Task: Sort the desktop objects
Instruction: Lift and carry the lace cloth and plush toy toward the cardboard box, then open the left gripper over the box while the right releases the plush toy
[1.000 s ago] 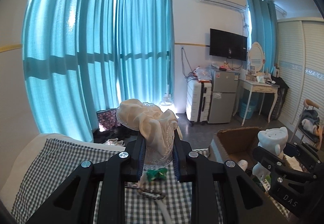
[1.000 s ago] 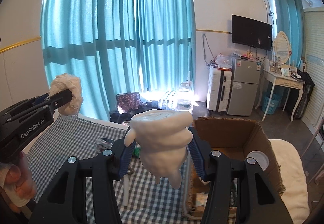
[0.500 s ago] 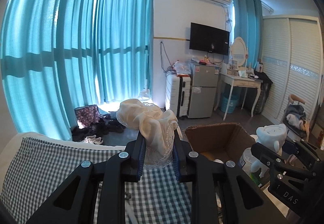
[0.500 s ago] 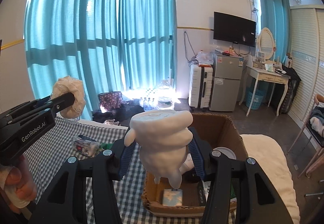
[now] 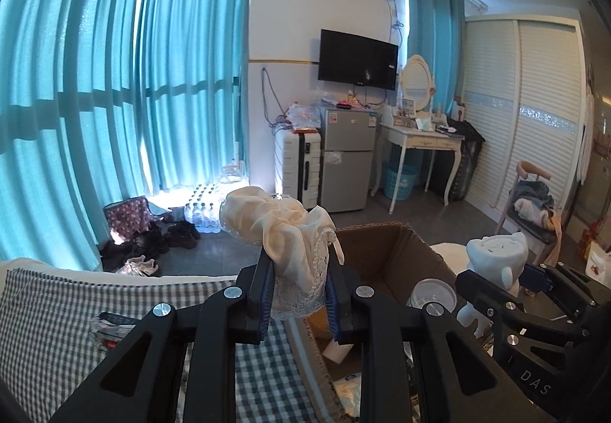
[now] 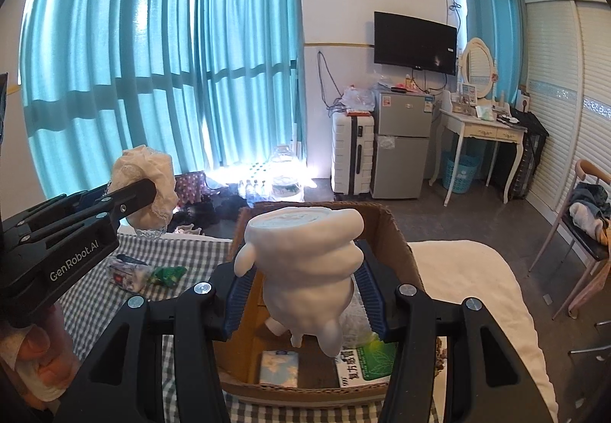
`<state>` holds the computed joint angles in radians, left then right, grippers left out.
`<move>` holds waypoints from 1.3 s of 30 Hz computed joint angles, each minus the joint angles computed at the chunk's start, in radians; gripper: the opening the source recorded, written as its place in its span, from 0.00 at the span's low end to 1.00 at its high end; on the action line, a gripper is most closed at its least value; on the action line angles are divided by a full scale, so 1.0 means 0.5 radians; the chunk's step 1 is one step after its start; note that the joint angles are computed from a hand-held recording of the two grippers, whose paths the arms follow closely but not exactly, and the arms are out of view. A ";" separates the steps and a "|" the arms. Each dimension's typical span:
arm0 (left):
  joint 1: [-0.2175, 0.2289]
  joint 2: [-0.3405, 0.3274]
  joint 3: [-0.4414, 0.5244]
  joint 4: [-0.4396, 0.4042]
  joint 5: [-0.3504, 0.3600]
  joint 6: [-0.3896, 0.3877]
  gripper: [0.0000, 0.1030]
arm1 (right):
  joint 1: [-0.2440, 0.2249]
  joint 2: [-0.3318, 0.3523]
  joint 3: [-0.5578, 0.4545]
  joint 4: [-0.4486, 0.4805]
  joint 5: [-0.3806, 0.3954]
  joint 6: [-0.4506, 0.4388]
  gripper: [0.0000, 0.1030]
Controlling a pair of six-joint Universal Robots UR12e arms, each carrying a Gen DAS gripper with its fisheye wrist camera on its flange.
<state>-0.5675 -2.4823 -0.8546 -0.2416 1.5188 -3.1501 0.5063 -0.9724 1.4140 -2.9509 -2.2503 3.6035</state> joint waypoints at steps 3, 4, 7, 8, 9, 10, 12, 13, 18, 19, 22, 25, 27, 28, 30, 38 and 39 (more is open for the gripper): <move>-0.011 -0.037 0.057 -0.054 -0.024 0.017 0.23 | -0.024 -0.016 0.039 0.007 0.010 0.029 0.49; -0.015 -0.051 0.077 -0.076 -0.030 0.026 0.23 | -0.032 -0.021 0.052 0.012 0.016 0.041 0.49; -0.028 -0.087 0.129 -0.140 -0.043 0.043 0.23 | -0.054 -0.042 0.100 0.034 0.045 0.086 0.49; -0.032 -0.102 0.152 -0.168 -0.051 0.047 0.23 | -0.059 -0.048 0.116 0.037 0.052 0.096 0.49; -0.036 -0.115 0.170 -0.191 -0.056 0.050 0.23 | -0.065 -0.057 0.138 0.043 0.062 0.107 0.49; -0.040 -0.129 0.191 -0.216 -0.059 0.051 0.23 | -0.071 -0.064 0.156 0.048 0.073 0.119 0.49; -0.046 -0.157 0.235 -0.269 -0.070 0.052 0.23 | -0.090 -0.079 0.194 0.059 0.119 0.142 0.49; -0.049 -0.170 0.254 -0.295 -0.075 0.054 0.23 | -0.101 -0.082 0.206 0.072 0.152 0.157 0.49; -0.058 -0.247 0.390 -0.474 -0.102 0.078 0.23 | -0.140 -0.083 0.245 0.128 0.259 0.216 0.49; -0.060 -0.263 0.418 -0.509 -0.101 0.083 0.23 | -0.144 -0.079 0.244 0.132 0.276 0.215 0.49; -0.066 -0.323 0.526 -0.626 -0.107 0.086 0.23 | -0.153 -0.065 0.237 0.153 0.307 0.201 0.49; -0.069 -0.383 0.638 -0.735 -0.104 0.078 0.23 | -0.173 -0.050 0.225 0.175 0.343 0.208 0.49; -0.071 -0.412 0.689 -0.778 -0.095 0.083 0.23 | -0.184 -0.037 0.207 0.201 0.363 0.217 0.47; -0.072 -0.427 0.716 -0.799 -0.087 0.091 0.23 | -0.191 -0.031 0.202 0.204 0.379 0.218 0.47; -0.073 -0.457 0.772 -0.841 -0.085 0.113 0.25 | -0.200 -0.007 0.167 0.229 0.385 0.222 0.47; -0.067 -0.511 0.882 -0.910 -0.105 0.120 0.55 | -0.207 0.076 0.041 0.352 0.421 0.178 0.47; -0.066 -0.507 0.874 -0.897 -0.101 0.119 0.57 | -0.201 0.082 0.033 0.353 0.406 0.178 0.47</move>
<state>-0.6005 -2.7355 -0.4177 -0.6901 1.4681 -3.0905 0.4058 -0.9316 1.4306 -2.7744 -2.0475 3.6923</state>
